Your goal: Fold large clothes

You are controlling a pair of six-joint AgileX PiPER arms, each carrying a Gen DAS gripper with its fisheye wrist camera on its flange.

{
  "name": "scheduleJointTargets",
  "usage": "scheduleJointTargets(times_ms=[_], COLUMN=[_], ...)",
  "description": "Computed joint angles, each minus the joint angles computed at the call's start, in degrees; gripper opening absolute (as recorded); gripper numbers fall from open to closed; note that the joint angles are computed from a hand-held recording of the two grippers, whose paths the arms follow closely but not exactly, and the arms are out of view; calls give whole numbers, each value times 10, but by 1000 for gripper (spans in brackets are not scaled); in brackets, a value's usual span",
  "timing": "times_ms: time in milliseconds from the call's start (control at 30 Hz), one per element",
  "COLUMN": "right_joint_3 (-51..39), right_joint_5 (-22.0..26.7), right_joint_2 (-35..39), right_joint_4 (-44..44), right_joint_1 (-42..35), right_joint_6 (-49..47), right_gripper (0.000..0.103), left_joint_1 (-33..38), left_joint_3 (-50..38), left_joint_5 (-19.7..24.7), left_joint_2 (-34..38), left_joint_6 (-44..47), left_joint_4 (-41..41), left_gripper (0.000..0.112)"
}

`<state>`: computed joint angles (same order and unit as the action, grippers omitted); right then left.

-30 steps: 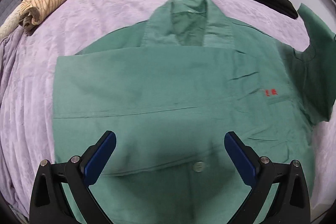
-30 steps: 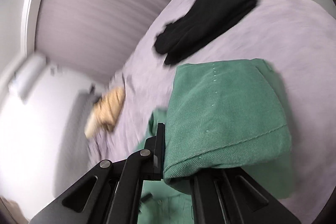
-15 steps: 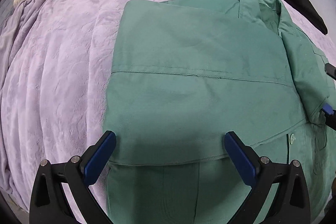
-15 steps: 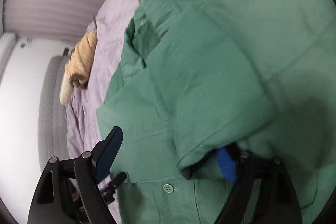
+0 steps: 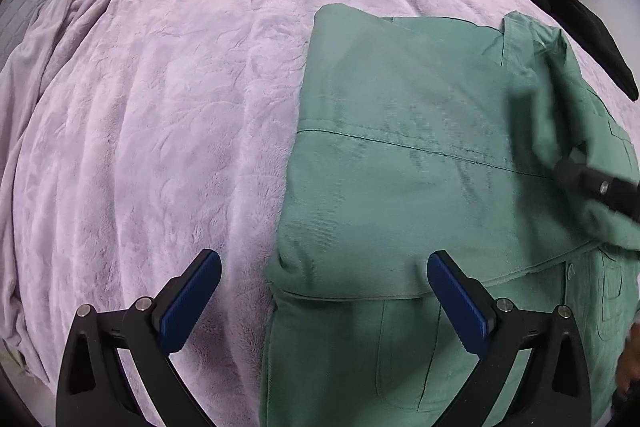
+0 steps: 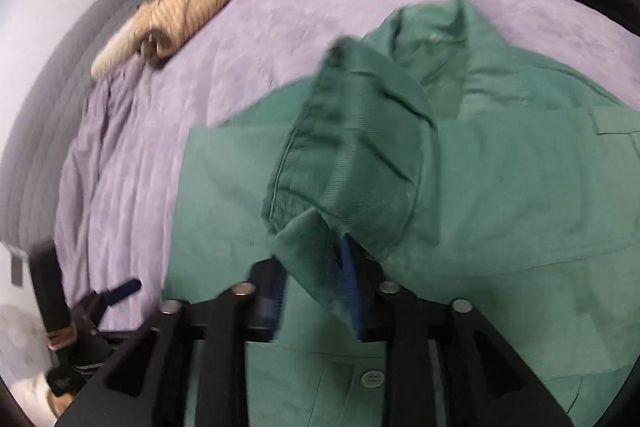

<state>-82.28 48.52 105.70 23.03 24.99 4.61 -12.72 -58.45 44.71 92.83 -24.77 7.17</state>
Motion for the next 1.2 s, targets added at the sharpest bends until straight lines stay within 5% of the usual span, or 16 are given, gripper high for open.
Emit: scheduleJointTargets(times_ms=[33,167,300,467,600,667,700,833,900,1067,1100,1133,1200], right_joint_3=[-11,71,204,374,427,425,417,418,431,397,374,348,299], right_joint_5=[11,-14,-16,10,27,37,35,1,21,158,169,172,142], right_joint_2=[21,-28,-132,-259,-257,-227,-220,-235,-232,-242,-251,-249,-228], right_joint_4=[14,58,109,173,275,317,311,236,244,259,255,248,246], right_joint_1=[11,9,-87,-344,-554,-617,-623,-604,-630,-660,-643,-631,-593], right_joint_6=[-8,-42,-78,-126,-210,-241,-235,-185,-200,-280,-289,-294,-296], right_gripper=[65,65,65,65,64,14,5,3,1,11,19,51,87], left_joint_1=[-4,-26,-59,-104,-121,-123,-125,-122,-112,-80,-76,-73,-71], left_joint_3=[-2,-14,-58,-130,-179,-194,-203,-243,-266,-334,-353,-374,-408], left_joint_5=[1,-2,-11,-8,8,14,19,42,51,66,71,76,82], left_joint_2=[0,1,35,110,153,161,166,189,201,245,258,273,297], left_joint_6=[-3,9,23,20,-8,-14,-17,-15,1,66,75,81,85], left_joint_4=[3,-17,-51,-68,-50,-42,-36,-31,-49,-111,-120,-127,-137], left_gripper=[103,103,103,103,103,103,103,103,103,103,103,103,100])
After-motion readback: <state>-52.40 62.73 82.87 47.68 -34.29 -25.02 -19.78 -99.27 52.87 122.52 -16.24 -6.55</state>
